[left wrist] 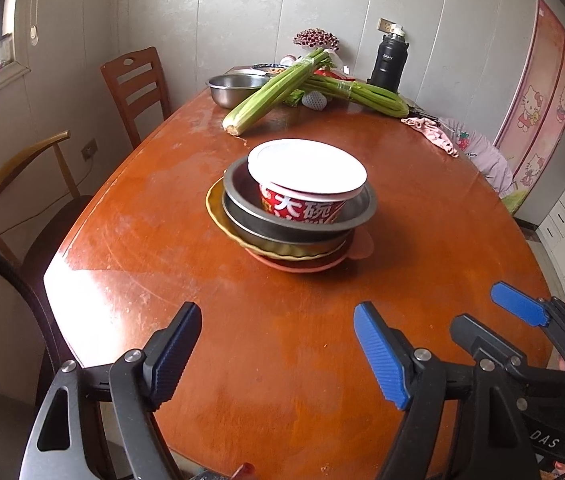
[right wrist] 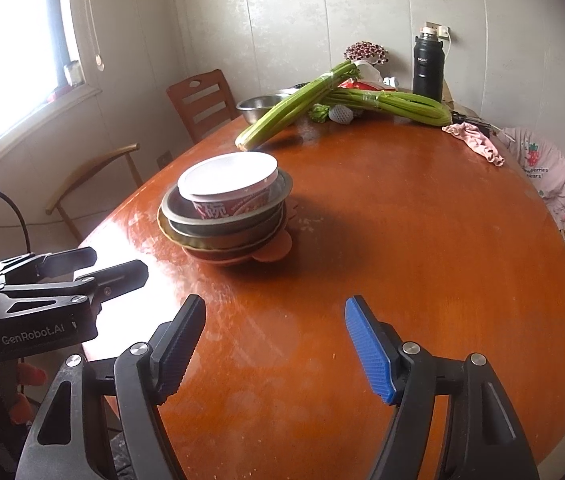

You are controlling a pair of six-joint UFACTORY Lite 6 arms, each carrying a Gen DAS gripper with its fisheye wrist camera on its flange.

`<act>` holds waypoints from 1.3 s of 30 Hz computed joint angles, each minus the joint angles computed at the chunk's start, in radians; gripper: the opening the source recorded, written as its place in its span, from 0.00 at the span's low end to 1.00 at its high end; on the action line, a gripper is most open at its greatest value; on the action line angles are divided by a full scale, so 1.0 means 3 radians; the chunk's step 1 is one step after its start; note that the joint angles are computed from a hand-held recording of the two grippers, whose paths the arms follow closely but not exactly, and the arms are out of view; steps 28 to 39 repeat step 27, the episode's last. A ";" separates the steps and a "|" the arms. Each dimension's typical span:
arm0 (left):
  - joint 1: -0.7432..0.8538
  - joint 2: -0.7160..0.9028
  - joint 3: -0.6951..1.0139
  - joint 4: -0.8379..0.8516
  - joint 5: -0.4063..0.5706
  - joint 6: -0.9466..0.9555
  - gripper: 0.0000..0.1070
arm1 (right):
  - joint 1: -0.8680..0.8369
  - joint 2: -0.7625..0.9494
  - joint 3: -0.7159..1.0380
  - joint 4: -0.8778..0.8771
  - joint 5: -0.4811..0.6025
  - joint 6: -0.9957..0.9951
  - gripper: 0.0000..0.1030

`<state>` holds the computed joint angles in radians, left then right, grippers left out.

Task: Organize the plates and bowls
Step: 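Withdraw the left tool from the stacked dishes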

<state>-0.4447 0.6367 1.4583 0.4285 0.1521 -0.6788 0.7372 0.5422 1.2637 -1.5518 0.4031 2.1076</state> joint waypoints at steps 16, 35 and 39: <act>-0.0019 -0.0089 -0.0318 0.0902 -0.0073 -0.0943 0.73 | 0.0167 0.0119 -0.0105 -0.0104 0.0058 0.0229 0.72; -0.0029 0.0060 -0.0274 0.1554 -0.0037 -0.1578 0.73 | 0.0144 0.0157 -0.0089 -0.0300 0.0044 0.0469 0.72; -0.0029 0.0060 -0.0274 0.1554 -0.0037 -0.1578 0.73 | 0.0144 0.0157 -0.0089 -0.0300 0.0044 0.0469 0.72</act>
